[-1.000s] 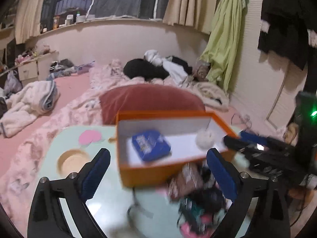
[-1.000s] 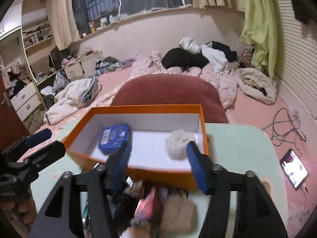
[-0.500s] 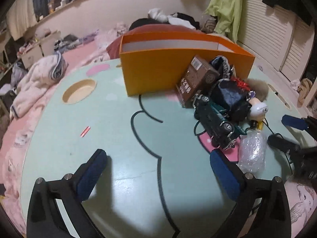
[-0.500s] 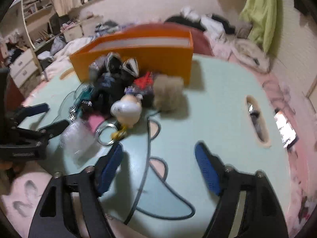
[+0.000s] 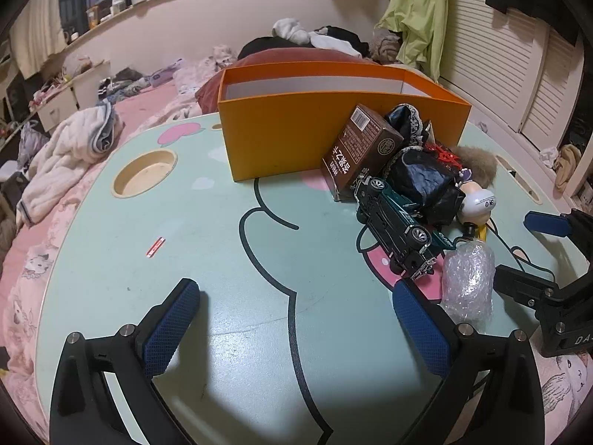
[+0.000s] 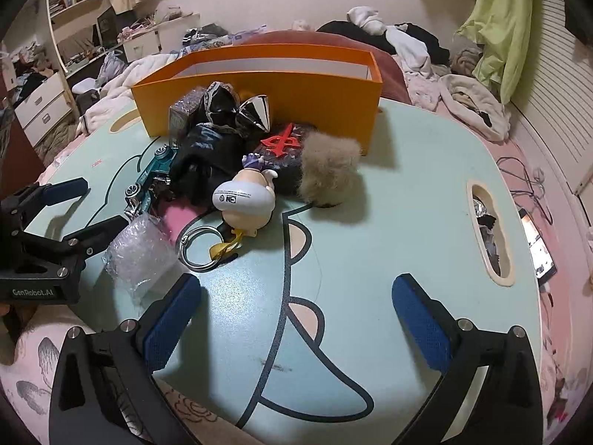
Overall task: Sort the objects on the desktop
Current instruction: 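Drop plastic bag into box with left gripper while right drops duck keychain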
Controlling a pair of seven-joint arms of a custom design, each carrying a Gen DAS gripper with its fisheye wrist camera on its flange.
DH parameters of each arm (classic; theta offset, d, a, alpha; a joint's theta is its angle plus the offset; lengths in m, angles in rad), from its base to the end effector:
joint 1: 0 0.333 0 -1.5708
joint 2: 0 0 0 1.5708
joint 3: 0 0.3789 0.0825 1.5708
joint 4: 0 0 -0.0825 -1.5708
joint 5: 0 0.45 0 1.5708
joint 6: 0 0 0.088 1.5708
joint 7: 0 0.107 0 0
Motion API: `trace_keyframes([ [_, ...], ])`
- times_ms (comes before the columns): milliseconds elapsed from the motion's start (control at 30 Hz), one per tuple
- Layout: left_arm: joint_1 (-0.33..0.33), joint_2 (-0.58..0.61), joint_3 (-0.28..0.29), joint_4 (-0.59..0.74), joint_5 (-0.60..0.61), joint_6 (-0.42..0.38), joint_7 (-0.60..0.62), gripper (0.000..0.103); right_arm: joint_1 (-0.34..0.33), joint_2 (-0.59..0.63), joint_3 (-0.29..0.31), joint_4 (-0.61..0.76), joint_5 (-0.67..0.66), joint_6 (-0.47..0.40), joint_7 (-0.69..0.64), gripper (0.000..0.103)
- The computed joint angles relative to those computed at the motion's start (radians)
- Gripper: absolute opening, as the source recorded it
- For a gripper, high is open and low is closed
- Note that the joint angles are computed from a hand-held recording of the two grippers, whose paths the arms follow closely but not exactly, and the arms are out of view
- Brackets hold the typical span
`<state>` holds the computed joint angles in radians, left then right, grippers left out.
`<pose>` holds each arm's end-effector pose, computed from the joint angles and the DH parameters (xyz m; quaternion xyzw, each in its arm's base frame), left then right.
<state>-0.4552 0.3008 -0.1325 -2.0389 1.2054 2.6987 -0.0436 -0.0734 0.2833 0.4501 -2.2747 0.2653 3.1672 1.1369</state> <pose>0.5482 -0.3981 0.3349 -0.6658 0.6579 -0.2464 0.2515 0.6003 0.2029 0.3188 -0.8128 0.4891 -0.1560 0.2753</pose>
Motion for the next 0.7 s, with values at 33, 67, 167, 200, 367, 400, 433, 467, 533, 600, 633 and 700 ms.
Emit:
trace_keyframes([
  [33, 0.0, 0.002, 0.002, -0.001, 0.005, 0.001, -0.005, 0.103, 0.002, 0.001, -0.002, 0.002, -0.001, -0.002, 0.001, 0.103],
  [67, 0.0, 0.0, 0.0, 0.0, 0.0, -0.001, 0.001, 0.103, -0.002, -0.003, 0.001, 0.0, 0.0, -0.004, 0.0, 0.103],
  [167, 0.002, -0.004, -0.005, 0.006, -0.021, -0.01, 0.022, 0.103, 0.007, -0.011, -0.007, -0.01, 0.002, 0.002, 0.006, 0.103],
  [200, 0.0, -0.006, -0.004, 0.004, -0.018, -0.01, 0.018, 0.103, 0.022, -0.014, -0.022, -0.013, -0.001, 0.006, 0.016, 0.103],
  [367, -0.001, -0.013, -0.004, 0.0, -0.026, 0.005, 0.02, 0.093, 0.027, -0.021, -0.027, -0.024, -0.017, 0.026, 0.046, 0.103],
  [400, -0.001, -0.019, 0.004, -0.006, 0.012, 0.042, -0.017, 0.079, 0.017, -0.02, -0.019, -0.026, -0.02, 0.031, 0.05, 0.103],
  [433, 0.003, -0.024, 0.009, -0.011, 0.045, 0.085, -0.052, 0.073, 0.002, -0.02, -0.005, -0.031, -0.022, 0.042, 0.056, 0.102],
  [467, 0.006, -0.027, 0.015, -0.012, 0.08, 0.126, -0.092, 0.069, -0.007, -0.02, 0.004, -0.033, -0.029, 0.047, 0.065, 0.102],
  [533, 0.011, -0.026, 0.022, -0.003, 0.157, 0.192, -0.165, 0.069, -0.084, -0.013, 0.077, -0.043, -0.041, 0.07, 0.075, 0.092],
  [600, 0.021, -0.015, 0.017, 0.02, 0.207, 0.255, -0.189, 0.067, -0.159, -0.008, 0.148, -0.058, -0.058, 0.111, 0.095, 0.074],
  [633, 0.025, -0.008, 0.012, 0.03, 0.211, 0.274, -0.179, 0.067, -0.187, -0.005, 0.172, -0.064, -0.07, 0.128, 0.11, 0.065],
  [700, 0.03, 0.012, 0.0, 0.054, 0.172, 0.31, -0.11, 0.066, -0.285, 0.008, 0.261, -0.076, -0.108, 0.16, 0.147, 0.063],
])
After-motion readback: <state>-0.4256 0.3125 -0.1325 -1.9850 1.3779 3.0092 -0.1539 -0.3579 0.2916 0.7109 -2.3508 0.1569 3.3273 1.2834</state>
